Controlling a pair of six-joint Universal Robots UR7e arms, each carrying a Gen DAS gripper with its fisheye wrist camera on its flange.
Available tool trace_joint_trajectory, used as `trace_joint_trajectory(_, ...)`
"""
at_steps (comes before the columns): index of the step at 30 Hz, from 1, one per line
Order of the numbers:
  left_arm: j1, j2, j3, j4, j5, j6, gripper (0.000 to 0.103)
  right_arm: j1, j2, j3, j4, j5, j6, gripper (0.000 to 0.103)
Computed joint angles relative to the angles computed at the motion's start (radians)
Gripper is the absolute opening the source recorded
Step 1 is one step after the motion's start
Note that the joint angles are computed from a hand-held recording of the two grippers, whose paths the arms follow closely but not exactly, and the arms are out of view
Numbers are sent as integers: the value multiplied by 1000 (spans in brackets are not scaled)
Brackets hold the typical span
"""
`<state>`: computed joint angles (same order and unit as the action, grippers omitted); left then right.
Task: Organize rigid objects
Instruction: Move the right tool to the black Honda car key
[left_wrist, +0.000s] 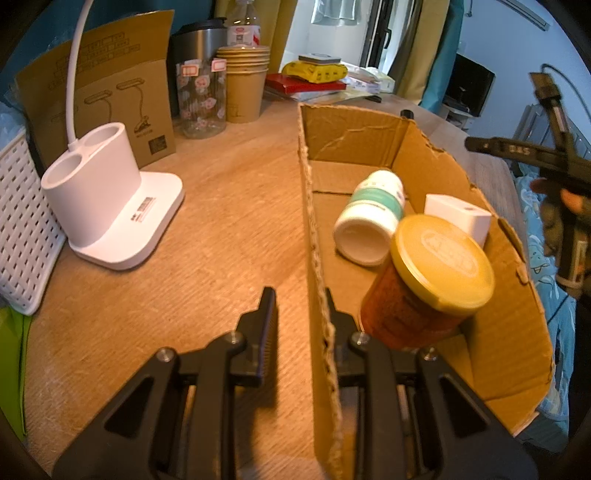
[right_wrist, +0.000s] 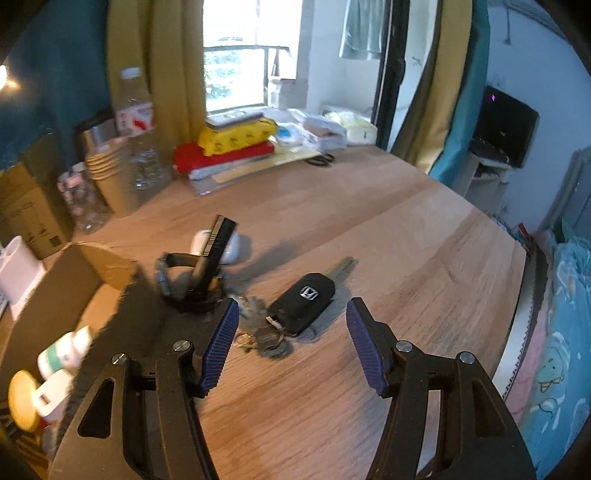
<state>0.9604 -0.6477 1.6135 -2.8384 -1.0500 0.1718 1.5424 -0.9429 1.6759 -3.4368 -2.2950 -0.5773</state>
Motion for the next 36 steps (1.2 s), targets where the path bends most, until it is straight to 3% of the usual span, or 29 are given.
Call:
trace_joint_trajectory(15, 0, 1, -1, 1, -1, 0, 24, -61, 74, -155, 177, -10, 90, 64)
trace_joint_trajectory(36, 1, 1, -2, 2, -1, 0, 24, -76, 89, -169, 197, 15, 100, 62)
